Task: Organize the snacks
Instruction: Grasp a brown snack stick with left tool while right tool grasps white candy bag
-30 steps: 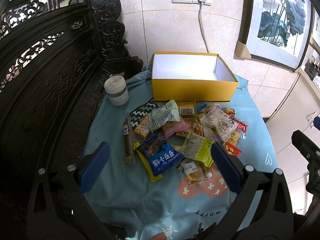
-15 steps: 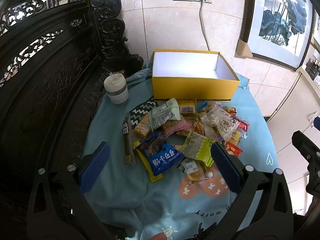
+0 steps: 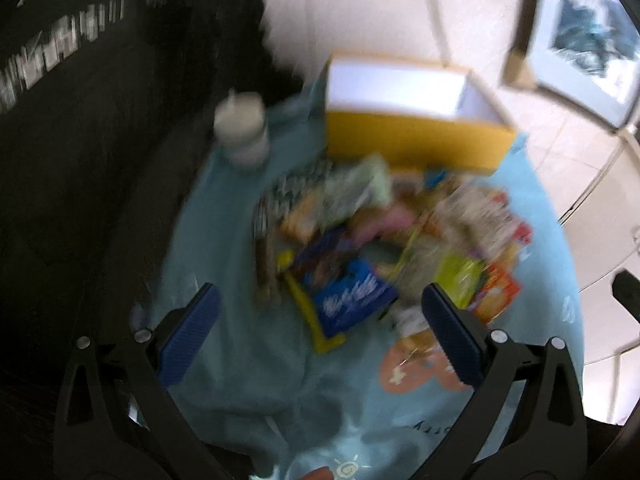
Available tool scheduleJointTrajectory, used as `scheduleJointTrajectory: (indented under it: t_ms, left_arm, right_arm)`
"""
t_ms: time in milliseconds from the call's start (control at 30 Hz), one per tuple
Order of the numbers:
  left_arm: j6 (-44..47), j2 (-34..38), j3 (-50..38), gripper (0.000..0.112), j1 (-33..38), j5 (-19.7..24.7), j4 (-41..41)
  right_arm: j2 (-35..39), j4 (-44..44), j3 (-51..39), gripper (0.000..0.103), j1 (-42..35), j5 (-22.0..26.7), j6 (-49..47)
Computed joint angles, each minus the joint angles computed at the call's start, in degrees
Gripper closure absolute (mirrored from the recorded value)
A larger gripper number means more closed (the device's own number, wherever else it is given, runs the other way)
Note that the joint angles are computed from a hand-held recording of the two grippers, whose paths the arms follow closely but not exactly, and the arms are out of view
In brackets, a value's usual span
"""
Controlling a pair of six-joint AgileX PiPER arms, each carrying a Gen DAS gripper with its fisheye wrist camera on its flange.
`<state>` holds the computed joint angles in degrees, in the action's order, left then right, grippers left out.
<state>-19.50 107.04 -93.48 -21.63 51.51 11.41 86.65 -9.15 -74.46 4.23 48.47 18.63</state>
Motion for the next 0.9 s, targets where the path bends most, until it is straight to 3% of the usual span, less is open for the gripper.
scheduleJointTrajectory:
  t_ms: [100, 200, 367, 500, 600, 667, 700, 733, 767, 833, 900]
  left_arm:
    - [-0.60, 4.38, 0.69, 0.012, 3.86, -0.43, -4.42]
    - [-4.16, 8.11, 0.46, 0.012, 4.35, -2.63, -0.71]
    - [-8.40, 14.94, -4.03, 0.012, 4.48, -4.25, 4.40]
    - [-11.95, 21.48, -11.20, 0.012, 4.55, -1.97, 8.68]
    - [-12.76, 24.53, -15.81, 0.012, 5.37, -3.42, 9.16]
    - [-10.13, 28.80, -22.98, 0.012, 6.09, -0.55, 6.99]
    - [-6.12, 31.27, -26.61, 0.014, 7.32, 0.53, 2.59]
    - [-2.22, 32.62, -27.94, 0.022, 9.04, 0.20, -3.14]
    - [0.71, 32.98, -26.99, 0.039, 10.50, -1.60, -8.87]
    - [4.19, 30.38, -21.14, 0.048, 12.42, -6.93, -13.86]
    - [7.60, 27.28, -15.01, 0.072, 12.78, -11.10, -15.20]
  right_arm:
    - [4.69, 7.74, 2.27, 0.002, -4.56, -3.17, -6.00]
    - [9.46, 4.27, 2.21, 0.002, -4.09, -7.47, -4.94]
    - [21.79, -3.97, -9.26, 0.002, -0.63, -9.18, -4.27]
    - [31.06, -5.57, -20.87, 0.002, 0.43, -5.98, -8.02]
    - [37.48, -7.37, -28.85, 0.003, 1.17, -2.99, -9.53]
    - [40.89, -7.53, -32.91, 0.011, 1.11, -1.25, -10.33]
    - [42.94, -6.49, -35.46, 0.018, 0.82, 0.64, -11.89]
    - [44.25, -3.32, -37.21, 0.037, 0.25, 2.22, -14.74]
    - [45.26, -1.38, -38.54, 0.047, -0.22, 3.55, -16.48]
    - [44.41, -0.76, -36.77, 0.054, -0.56, 2.19, -18.00]
    - [42.81, 0.57, -34.17, 0.061, -1.07, 0.52, -20.76]
